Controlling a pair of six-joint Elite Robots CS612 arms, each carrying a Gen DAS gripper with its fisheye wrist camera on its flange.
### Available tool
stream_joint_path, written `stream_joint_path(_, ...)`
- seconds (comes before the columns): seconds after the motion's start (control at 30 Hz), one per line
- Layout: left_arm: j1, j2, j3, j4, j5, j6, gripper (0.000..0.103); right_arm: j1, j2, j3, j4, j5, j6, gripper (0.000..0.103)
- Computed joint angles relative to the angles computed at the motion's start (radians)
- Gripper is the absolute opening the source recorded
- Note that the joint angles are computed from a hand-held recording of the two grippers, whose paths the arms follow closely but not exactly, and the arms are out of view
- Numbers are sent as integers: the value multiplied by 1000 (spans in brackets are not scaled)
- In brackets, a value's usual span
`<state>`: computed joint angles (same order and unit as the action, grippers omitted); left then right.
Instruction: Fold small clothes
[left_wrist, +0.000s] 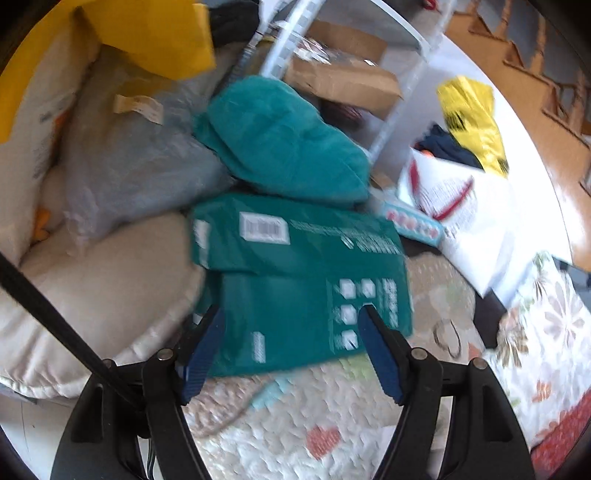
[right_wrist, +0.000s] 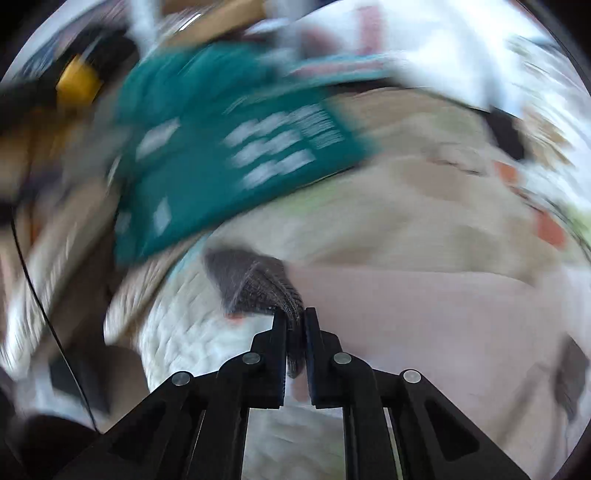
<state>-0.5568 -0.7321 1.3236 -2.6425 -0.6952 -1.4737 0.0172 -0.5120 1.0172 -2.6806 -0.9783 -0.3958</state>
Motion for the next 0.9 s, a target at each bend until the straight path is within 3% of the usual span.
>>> stream_joint_path(0.07,-2,19,-24,-46,-45,71,76,-50,-10,6,-68,23,151,10)
stream_joint_path(0.17,-5,57,-79,-99,-137,179,76,-118,-41,58,-191,-26,315,10)
stream_joint_path(0.27,-12,98,-146,-123,-228,278,76,-178,-71,111,-263,-137,410,10)
stream_joint_path(0.43,-30,170,-271,-88,-333,412,76,-255,-69,140,-256,-337,562,10)
stream_joint_path(0.57,-40,225,-369,-26,-428,480,76,-301,-44,125,-152,-355,637,10)
stream_joint_path(0.7,-51,264,-439,29,-473,532,76,-335,-66,184,-212,-343,729,15)
stream_joint_path(0.83,-58,286,-480,56,-504,593,76,-342,-99,227,-293,-399,703,21)
stream_joint_path(0.9,-57,301,-506,81,-544,613,76,-339,-100,218,-288,-388,648,25)
